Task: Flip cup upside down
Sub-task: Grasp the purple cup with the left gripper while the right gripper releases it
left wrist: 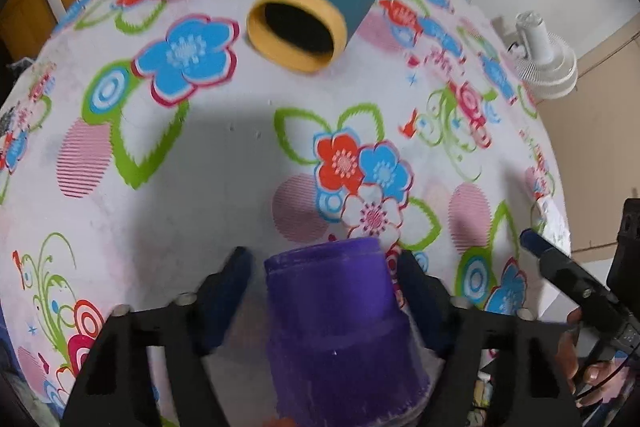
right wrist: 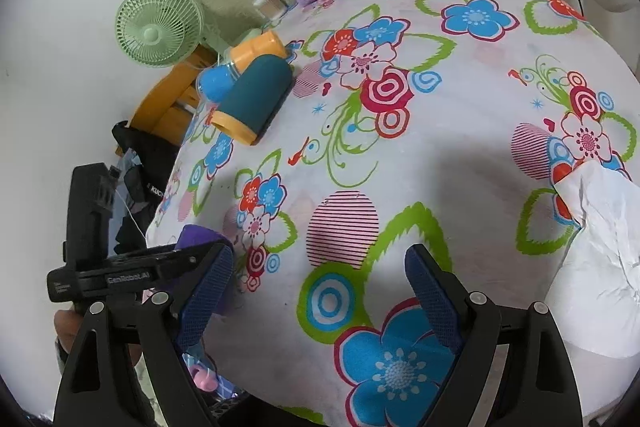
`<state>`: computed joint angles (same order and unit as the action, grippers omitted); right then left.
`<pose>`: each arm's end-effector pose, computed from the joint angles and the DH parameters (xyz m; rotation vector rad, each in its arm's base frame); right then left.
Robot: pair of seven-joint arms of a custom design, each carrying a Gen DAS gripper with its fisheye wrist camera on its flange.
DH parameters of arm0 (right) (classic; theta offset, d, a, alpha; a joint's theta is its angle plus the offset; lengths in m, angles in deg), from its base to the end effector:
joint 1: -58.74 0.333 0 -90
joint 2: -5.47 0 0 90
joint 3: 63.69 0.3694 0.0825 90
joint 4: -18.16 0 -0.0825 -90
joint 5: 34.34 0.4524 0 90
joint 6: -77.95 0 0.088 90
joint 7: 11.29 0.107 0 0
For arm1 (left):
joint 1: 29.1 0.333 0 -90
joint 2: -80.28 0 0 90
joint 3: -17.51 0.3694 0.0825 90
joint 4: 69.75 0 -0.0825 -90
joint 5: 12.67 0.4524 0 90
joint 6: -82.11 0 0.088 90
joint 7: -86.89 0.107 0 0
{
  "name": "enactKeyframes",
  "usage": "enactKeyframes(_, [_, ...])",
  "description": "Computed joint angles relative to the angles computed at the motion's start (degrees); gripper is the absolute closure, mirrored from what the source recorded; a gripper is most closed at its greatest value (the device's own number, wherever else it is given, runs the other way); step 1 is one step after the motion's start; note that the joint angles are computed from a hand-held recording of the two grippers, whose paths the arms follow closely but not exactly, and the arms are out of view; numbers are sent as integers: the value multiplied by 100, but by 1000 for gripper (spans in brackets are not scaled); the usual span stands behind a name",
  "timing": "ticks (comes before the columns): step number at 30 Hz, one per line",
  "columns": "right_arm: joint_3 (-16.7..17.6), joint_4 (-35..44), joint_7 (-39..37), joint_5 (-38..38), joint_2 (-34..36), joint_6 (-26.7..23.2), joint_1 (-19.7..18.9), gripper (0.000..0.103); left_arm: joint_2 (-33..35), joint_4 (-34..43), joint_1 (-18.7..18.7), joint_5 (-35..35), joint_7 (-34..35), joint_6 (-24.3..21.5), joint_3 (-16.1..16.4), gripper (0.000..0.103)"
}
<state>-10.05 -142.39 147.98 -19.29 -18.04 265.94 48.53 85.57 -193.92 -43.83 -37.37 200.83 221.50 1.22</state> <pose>0.3448 0.2779 0.3662 -1.0510 2.0957 -0.1388 0.5343 -0.3204 0.3817 1.3144 -2.6519 0.5209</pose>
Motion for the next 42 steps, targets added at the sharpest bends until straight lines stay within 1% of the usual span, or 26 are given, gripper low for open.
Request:
enactKeyframes(2, [-2, 4, -19, -10, 47, 39, -12, 13, -21, 1, -8, 33, 4, -30, -3, 45])
enactKeyframes(7, [20, 58, -137, 23, 135, 91, -14, 13, -56, -10, -26, 83, 1, 17, -3, 46])
enactKeyframes(14, [133, 177, -350, 67, 230, 95, -95, 13, -308, -161, -69, -165, 303, 249, 31, 47])
enactKeyframes(20, [209, 206, -342, 92, 138, 28, -120, 13, -457, -244, -130, -355, 472, 340, 100, 47])
enactKeyframes(34, [312, 403, -310, -243, 188, -69, -251, 13, -912, -513, -328, -817, 939, 558, 280, 47])
enactKeyframes(42, [407, 486, -251, -399, 204, -110, -349, 13, -1216, -716, -484, -1216, 1226, 839, 438, 47])
